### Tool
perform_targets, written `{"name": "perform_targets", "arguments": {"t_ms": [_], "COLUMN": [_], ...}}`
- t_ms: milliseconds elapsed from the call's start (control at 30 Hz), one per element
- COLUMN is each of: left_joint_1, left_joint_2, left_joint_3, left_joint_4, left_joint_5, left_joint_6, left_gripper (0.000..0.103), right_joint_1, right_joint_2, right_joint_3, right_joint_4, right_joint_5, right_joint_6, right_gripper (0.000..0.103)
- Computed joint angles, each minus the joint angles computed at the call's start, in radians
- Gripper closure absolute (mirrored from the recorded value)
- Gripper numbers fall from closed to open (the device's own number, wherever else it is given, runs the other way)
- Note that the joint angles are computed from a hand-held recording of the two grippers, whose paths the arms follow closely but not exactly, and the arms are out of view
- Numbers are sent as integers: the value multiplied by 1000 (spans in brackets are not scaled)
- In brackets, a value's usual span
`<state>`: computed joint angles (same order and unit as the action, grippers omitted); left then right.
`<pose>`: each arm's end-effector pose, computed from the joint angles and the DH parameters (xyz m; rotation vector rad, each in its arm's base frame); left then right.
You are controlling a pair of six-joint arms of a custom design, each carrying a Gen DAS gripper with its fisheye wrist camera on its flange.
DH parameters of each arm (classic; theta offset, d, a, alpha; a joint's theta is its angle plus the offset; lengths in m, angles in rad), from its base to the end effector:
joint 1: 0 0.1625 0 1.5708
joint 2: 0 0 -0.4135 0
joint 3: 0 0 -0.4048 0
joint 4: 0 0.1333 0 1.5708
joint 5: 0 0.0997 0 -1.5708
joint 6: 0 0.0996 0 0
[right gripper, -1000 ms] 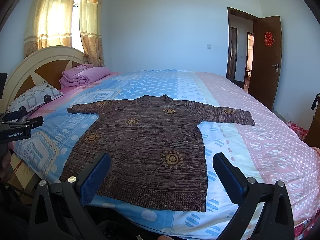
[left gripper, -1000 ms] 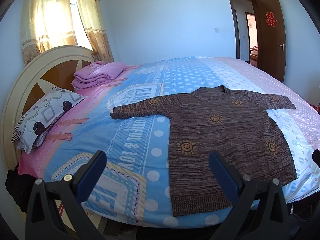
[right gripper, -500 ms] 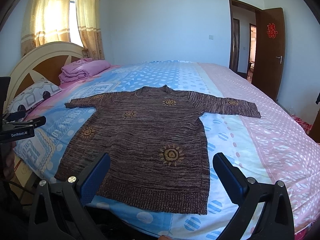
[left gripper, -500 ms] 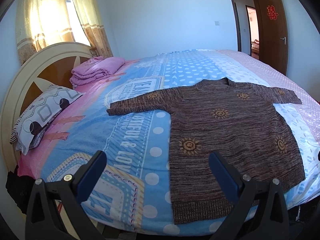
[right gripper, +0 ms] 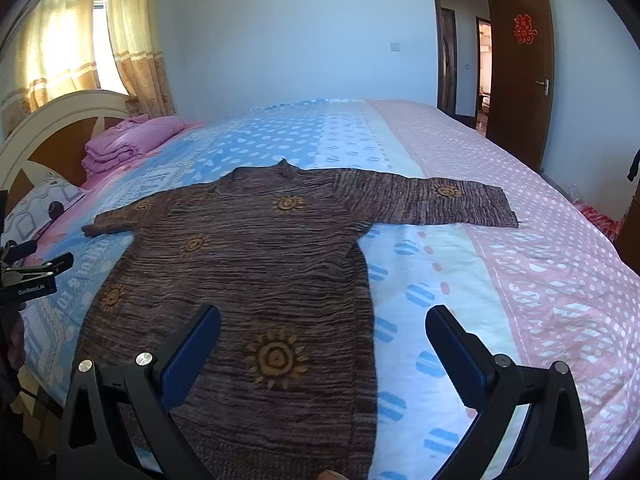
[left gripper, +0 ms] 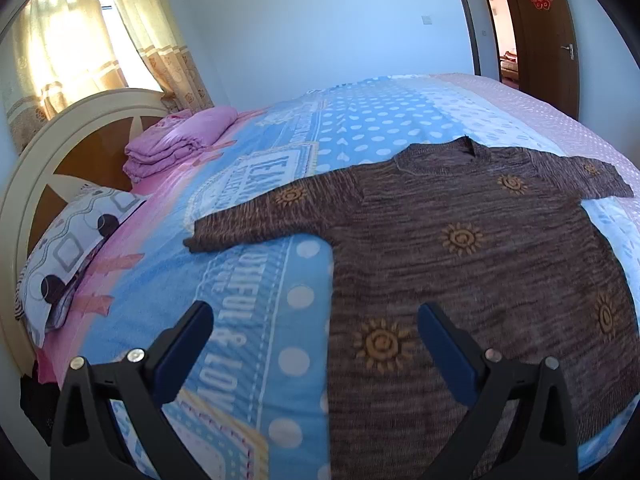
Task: Fold small clothes
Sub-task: 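Move the right tool to the sweater sleeve cuff and grasp it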
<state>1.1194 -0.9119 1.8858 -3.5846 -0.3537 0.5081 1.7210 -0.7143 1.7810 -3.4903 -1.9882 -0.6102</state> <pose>-0.0407 -0.6036 0.2231 0.1848 1.8387 -0.9483 0.1880 -0.6210 0.0941 0.6743 -2.3077 0.9430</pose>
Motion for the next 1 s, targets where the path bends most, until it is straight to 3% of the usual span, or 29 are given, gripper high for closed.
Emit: {"name": "perform_targets", "arguments": {"t_ms": [367,667,1000], "left_joint_1": [71,137,180], "left_joint_2": [179,307,420], "left_joint_3": [-330,-566,-781], "left_joint_4": [-49,144,219], "left_joint_5": [-50,-91,-70], "left_joint_6": [222,137,149], "left_gripper": [0,0,0], "right_joint_1": [-82,-145,-177], "right_joint_2": [70,218,442], "right_joint_3": [-329,-723,-1206], "right_joint_4": [211,408,693], "right_joint_5": [-91,-177,-257], "right_joint_6": [105,153,173], "right_gripper": [1,2,28]}}
